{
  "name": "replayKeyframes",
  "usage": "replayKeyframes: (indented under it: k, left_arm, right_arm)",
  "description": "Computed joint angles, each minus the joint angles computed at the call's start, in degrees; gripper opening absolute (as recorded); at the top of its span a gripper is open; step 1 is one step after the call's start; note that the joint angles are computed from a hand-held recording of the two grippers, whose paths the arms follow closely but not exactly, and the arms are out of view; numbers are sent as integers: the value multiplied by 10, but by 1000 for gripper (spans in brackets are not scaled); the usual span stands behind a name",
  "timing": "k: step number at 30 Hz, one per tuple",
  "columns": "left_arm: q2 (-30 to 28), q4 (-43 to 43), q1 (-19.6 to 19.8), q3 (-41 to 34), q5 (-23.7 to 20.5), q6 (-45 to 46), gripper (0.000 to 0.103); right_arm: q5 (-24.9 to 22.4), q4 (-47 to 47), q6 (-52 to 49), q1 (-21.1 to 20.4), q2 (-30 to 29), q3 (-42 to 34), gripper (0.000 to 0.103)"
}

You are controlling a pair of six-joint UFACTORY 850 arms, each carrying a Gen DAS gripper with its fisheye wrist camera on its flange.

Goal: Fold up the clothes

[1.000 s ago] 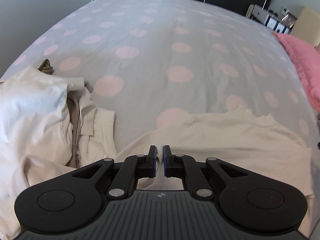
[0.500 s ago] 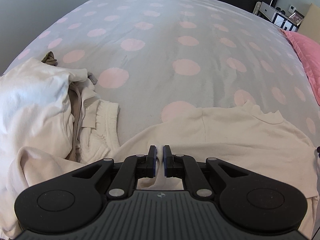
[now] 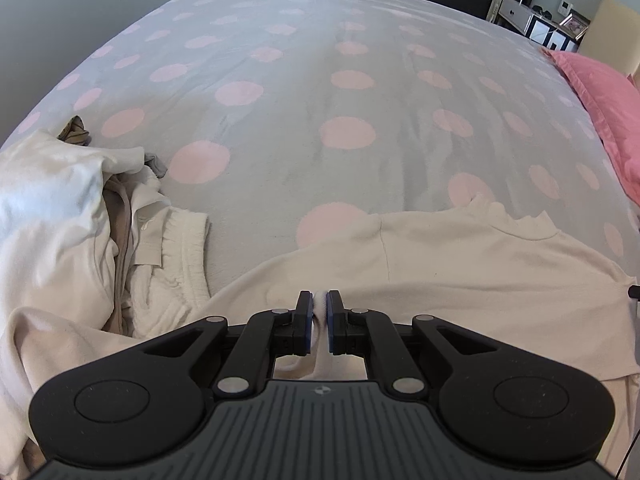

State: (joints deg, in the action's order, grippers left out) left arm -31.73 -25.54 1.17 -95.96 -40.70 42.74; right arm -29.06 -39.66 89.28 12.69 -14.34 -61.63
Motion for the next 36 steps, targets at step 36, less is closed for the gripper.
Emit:
replayKeyframes:
  k: [36]
  left_arm:
    - [68,160,-4,145,46,22,41]
  right_arm:
    - [-112,-29,-147,164,71,64,10]
